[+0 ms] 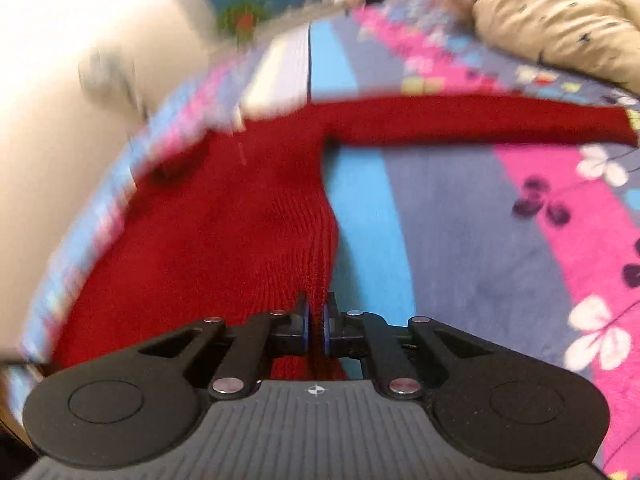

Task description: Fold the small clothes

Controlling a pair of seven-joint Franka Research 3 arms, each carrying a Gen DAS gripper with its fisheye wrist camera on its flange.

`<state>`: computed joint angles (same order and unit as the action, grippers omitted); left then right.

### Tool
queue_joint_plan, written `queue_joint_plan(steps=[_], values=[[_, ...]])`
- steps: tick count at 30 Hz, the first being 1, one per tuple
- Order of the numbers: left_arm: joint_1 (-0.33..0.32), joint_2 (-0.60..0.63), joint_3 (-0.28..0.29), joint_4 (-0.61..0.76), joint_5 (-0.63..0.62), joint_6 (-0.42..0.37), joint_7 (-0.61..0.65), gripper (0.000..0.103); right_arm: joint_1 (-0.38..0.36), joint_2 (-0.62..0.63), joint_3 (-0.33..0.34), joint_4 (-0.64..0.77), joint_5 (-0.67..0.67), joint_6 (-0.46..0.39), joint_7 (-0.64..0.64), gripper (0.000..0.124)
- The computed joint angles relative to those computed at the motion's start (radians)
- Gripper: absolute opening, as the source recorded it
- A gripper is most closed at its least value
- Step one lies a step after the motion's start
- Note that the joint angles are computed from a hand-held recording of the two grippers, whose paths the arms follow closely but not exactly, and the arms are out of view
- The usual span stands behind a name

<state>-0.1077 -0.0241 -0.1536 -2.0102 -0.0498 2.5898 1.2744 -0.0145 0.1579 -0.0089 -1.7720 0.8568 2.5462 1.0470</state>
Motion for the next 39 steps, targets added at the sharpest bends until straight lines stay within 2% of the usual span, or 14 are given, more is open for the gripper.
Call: queue_joint_plan(steps=[3, 6, 9, 12, 15, 17, 20, 22, 24, 25, 27, 30, 34, 39], values=[[-0.028, -0.11, 0.02, -0.112, -0.212, 0.161, 0.142, 0.009, -0.025, -0.093, -0.007, -0.018, 0.144, -0.003, -0.074, 0.005], [-0.037, -0.137, 0.041, -0.13, -0.221, 0.126, 0.135, 0.009, -0.013, -0.132, -0.037, -0.019, 0.05, 0.003, 0.022, 0.005], [-0.012, -0.075, 0.017, -0.05, -0.057, -0.038, 0.051, 0.01, 0.004, -0.079, -0.051, 0.019, -0.214, -0.035, 0.199, 0.005], [-0.013, -0.001, -0.01, 0.048, 0.124, -0.202, -0.016, 0.013, 0.023, 0.005, -0.057, 0.066, -0.449, -0.175, 0.308, 0.007], [-0.016, -0.006, -0.015, 0.031, 0.195, -0.117, -0.054, 0.023, 0.1, 0.034, -0.101, 0.022, -0.767, -0.115, 0.525, 0.011], [-0.019, -0.017, -0.01, 0.004, 0.125, -0.019, -0.004, 0.028, 0.051, 0.002, -0.032, -0.029, -0.685, 0.022, 0.428, 0.014], [-0.027, 0.027, -0.012, 0.048, 0.036, -0.049, 0.077, 0.028, 0.04, -0.029, 0.009, -0.076, -0.473, 0.136, 0.16, 0.034], [-0.032, 0.08, -0.022, 0.114, 0.049, -0.149, 0.09, 0.031, 0.05, -0.004, 0.002, -0.038, -0.48, 0.044, 0.135, 0.051], [-0.043, 0.131, -0.032, 0.175, 0.109, -0.254, 0.078, 0.036, 0.057, 0.056, -0.004, 0.039, -0.594, -0.143, 0.2, 0.055], [-0.047, 0.136, -0.034, 0.174, 0.136, -0.256, 0.08, 0.039, 0.09, 0.067, -0.031, 0.05, -0.662, -0.161, 0.223, 0.06], [-0.043, 0.133, -0.038, 0.165, 0.129, -0.219, 0.086, 0.046, 0.101, 0.064, -0.031, 0.043, -0.695, -0.115, 0.22, 0.06], [-0.041, 0.107, -0.035, 0.129, 0.145, -0.128, 0.053, 0.053, 0.088, 0.049, -0.012, 0.019, -0.601, -0.005, 0.196, 0.059], [-0.052, 0.071, -0.028, 0.079, 0.287, 0.007, -0.068, 0.082, 0.083, 0.046, 0.011, 0.016, -0.482, 0.069, 0.181, 0.059], [-0.065, 0.095, -0.01, 0.101, 0.543, 0.111, -0.324, 0.083, 0.071, 0.089, 0.069, 0.055, -0.316, 0.233, 0.054, 0.059]])
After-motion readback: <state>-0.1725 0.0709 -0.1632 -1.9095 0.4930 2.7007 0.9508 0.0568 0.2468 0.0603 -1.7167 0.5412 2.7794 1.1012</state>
